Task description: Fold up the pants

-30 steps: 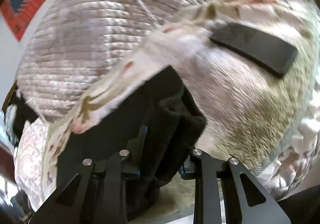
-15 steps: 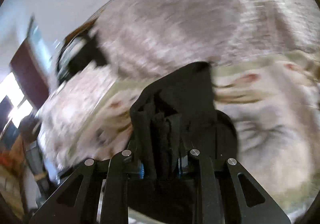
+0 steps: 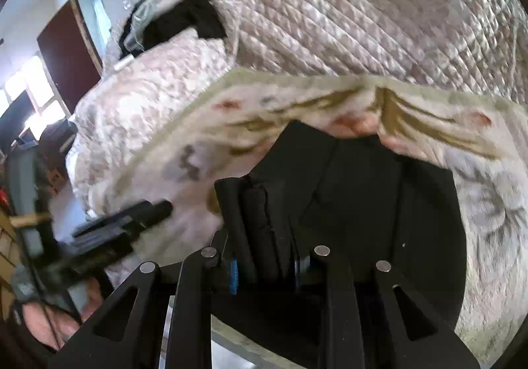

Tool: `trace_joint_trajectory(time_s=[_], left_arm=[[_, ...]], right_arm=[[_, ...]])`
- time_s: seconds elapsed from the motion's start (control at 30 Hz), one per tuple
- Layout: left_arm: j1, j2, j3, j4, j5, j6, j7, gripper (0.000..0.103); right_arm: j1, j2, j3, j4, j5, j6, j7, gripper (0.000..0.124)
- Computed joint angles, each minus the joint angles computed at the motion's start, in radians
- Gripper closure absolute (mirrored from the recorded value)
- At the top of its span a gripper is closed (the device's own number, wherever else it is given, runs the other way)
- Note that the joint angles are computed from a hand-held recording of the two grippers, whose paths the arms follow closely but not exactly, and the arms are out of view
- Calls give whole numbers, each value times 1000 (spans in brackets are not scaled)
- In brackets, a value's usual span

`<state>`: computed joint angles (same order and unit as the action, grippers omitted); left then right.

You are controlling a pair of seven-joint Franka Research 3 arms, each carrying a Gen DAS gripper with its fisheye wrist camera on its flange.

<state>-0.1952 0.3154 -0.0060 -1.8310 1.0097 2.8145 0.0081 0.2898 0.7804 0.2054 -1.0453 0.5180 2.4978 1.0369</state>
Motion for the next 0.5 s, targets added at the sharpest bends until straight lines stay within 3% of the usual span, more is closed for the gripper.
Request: trace_joint_trajectory(time_s=[0.17,0.37,0.5], left_arm=[[0,-7,2,-10,4,-5,-14,51],[9,-4,-4,-9,-15,-17,-4,51],[3,-3,-1,-5,-5,-23,-5,51]], right_arm=[[42,51,-29,46,-60,-43,34,101],[40,24,-17,-18,-58,11,18,99],[3,2,35,-60,-13,7,-73,72]])
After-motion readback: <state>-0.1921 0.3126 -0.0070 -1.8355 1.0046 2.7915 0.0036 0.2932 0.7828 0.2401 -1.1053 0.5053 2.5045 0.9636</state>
